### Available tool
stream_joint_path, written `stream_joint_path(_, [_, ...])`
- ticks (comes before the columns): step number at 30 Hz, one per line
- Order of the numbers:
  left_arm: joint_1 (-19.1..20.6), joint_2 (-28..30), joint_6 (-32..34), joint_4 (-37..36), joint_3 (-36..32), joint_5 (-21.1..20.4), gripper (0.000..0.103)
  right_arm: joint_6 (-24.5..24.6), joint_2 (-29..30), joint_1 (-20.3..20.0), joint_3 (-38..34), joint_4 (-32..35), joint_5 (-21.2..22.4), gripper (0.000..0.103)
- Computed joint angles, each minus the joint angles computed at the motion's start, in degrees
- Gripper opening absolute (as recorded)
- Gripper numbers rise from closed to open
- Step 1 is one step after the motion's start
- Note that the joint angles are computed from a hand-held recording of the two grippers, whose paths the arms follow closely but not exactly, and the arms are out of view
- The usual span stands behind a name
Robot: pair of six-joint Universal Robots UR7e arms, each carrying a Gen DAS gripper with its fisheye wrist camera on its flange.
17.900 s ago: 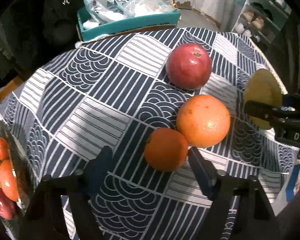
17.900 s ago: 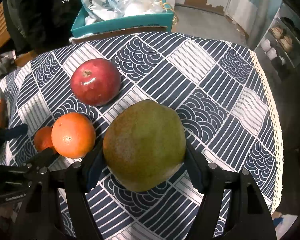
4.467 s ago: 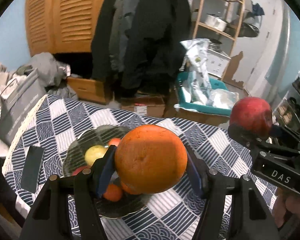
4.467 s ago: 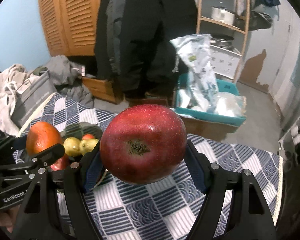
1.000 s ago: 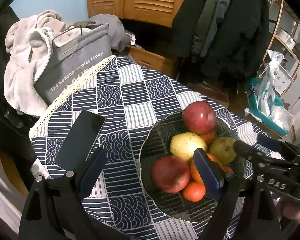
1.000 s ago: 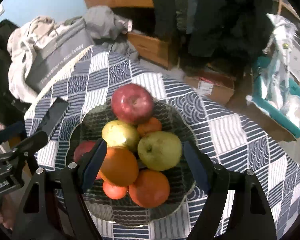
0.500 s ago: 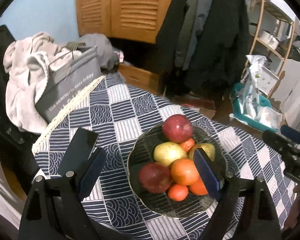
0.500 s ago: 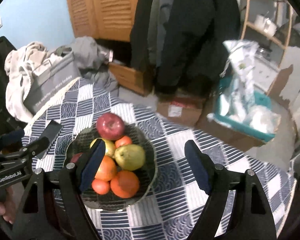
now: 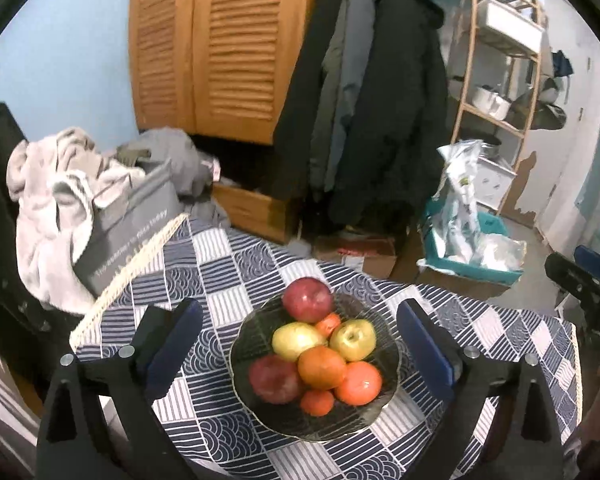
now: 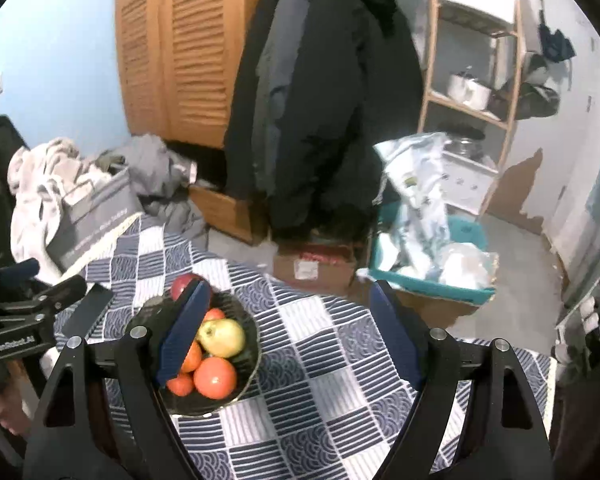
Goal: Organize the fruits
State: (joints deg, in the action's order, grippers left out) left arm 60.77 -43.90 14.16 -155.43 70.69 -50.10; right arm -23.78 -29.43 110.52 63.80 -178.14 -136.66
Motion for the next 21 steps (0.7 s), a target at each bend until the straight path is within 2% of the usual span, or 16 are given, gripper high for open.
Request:
stream_joint_path(5, [-1.7, -1.0, 3.1, -3.9, 2.2, -0.9, 0.102, -2.3, -2.4, 0.6, 3.6, -7.0, -1.4, 0.081])
stream_joint_path(12, [-3.1, -1.9, 3.7, -5.8, 3.5, -2.7, 0.102, -10.0, -3.7, 1.4, 6.7, -20.0, -5.1, 0.082])
stream_joint_path(16, [-3.6, -2.0, 3.9, -7.5, 4.0, -3.2, 0.102, -9.2, -5.8, 1.1, 9.7, -23.5, -4.0, 0.082])
stream_joint_path(21, [-3.9, -2.2, 3.4, -7.2, 4.3, -5.2, 0.102, -6.6, -8.5, 0.5, 13.2, -24.5, -3.6, 0.082])
